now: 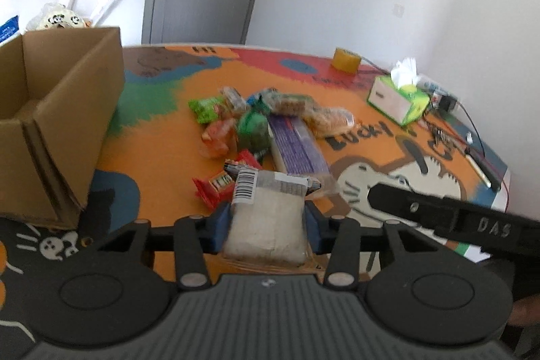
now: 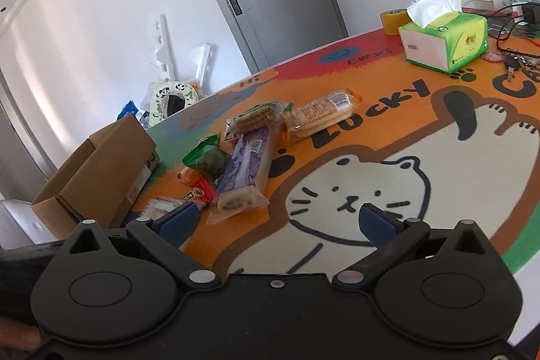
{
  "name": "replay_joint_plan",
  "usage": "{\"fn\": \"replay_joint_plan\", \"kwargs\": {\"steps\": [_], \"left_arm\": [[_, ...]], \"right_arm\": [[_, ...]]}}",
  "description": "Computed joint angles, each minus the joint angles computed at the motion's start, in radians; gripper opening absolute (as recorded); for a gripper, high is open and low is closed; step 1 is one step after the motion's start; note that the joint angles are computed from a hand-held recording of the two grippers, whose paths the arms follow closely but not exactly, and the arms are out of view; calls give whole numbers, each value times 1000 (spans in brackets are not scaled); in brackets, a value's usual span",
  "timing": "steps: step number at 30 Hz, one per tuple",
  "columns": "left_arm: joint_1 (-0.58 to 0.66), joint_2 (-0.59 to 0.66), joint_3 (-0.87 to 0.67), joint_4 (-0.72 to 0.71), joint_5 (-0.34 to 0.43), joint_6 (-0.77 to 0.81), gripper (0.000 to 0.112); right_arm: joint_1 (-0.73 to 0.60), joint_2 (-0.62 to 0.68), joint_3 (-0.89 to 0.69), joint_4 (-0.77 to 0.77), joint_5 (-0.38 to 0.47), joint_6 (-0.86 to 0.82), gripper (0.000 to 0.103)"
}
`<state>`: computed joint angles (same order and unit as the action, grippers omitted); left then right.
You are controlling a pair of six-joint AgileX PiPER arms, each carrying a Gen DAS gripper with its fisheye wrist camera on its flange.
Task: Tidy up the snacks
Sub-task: 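Grasp the white bread packet with the left tool while the right tool grasps the purple stick snack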
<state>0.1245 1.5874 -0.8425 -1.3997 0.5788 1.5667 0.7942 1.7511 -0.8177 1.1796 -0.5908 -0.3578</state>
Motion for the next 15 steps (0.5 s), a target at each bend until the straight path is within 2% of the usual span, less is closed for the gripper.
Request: {"fn": "replay_joint_plan", "kwargs": {"steps": [11, 15], "left_arm": [[45, 35, -60, -63, 36, 12, 45], [52, 50, -82, -84, 26, -2, 45]], "right_arm": [[-32, 65, -103, -22, 41, -31, 103], [-55, 96, -153, -40, 76, -34, 103]]}}
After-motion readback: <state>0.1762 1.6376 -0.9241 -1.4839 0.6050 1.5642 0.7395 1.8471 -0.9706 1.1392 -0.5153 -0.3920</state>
